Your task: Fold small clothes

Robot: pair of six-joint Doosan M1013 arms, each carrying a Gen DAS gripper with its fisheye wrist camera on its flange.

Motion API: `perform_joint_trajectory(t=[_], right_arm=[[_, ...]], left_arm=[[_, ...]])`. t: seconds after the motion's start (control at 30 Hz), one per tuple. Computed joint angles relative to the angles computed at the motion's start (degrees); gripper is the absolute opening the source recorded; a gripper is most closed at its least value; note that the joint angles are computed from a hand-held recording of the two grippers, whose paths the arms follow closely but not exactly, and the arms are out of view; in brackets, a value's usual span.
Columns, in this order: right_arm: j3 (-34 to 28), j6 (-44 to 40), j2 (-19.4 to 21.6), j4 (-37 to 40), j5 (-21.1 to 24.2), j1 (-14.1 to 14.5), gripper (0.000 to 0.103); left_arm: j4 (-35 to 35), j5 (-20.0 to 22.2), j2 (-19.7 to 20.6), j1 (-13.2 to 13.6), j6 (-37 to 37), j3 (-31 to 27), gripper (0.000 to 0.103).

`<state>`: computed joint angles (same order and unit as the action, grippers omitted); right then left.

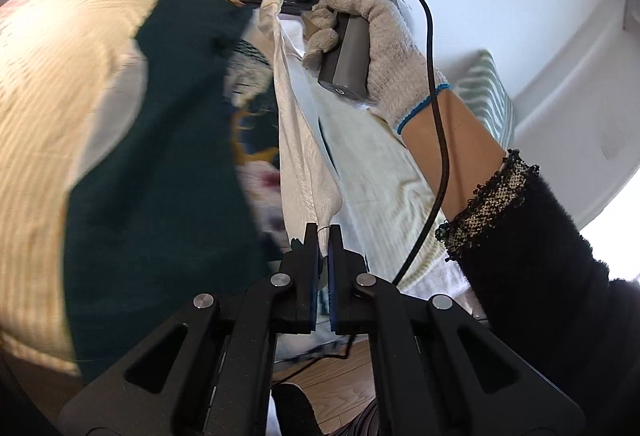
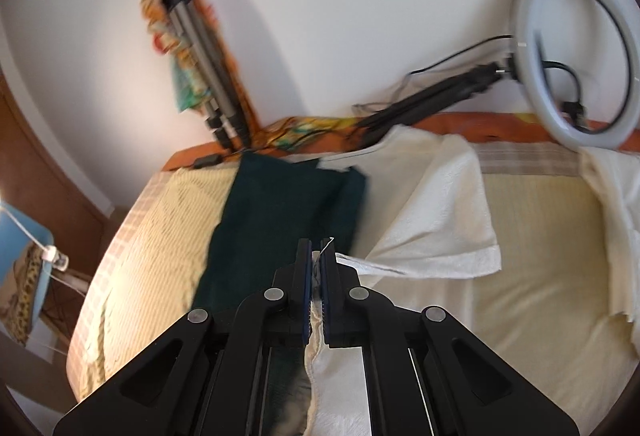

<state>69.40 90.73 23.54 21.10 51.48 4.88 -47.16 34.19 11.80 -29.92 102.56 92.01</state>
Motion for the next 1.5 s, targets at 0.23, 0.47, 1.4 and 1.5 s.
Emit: perform_joint_trajectory(t=[0.23, 0.47, 1.4, 1.5], right_arm=[[-3.1, -0.2, 2.8, -1.6, 2.1, 3.5, 0.003], [-4.5, -0.1, 4.8, -2.3, 4.2, 5.2, 0.003], [-1.3, 3.0, 3.0, 0.1, 7.8, -4.5, 0.043], [-3.2, 2.2, 4.8, -1.1, 9.9, -4.1, 0.043]], left_arm=[[3.4, -1.3, -1.4, 2.1, -3.7, 2.1, 0.001], [9.1, -2.1, -1.8, 2.7, -8.1, 3.2, 0.001], [10.1, -8.5, -5.2, 7.2, -11.8, 6.6, 0.046], [11.3, -8.4, -5.1, 6.8, -12.5, 6.3, 0.046]])
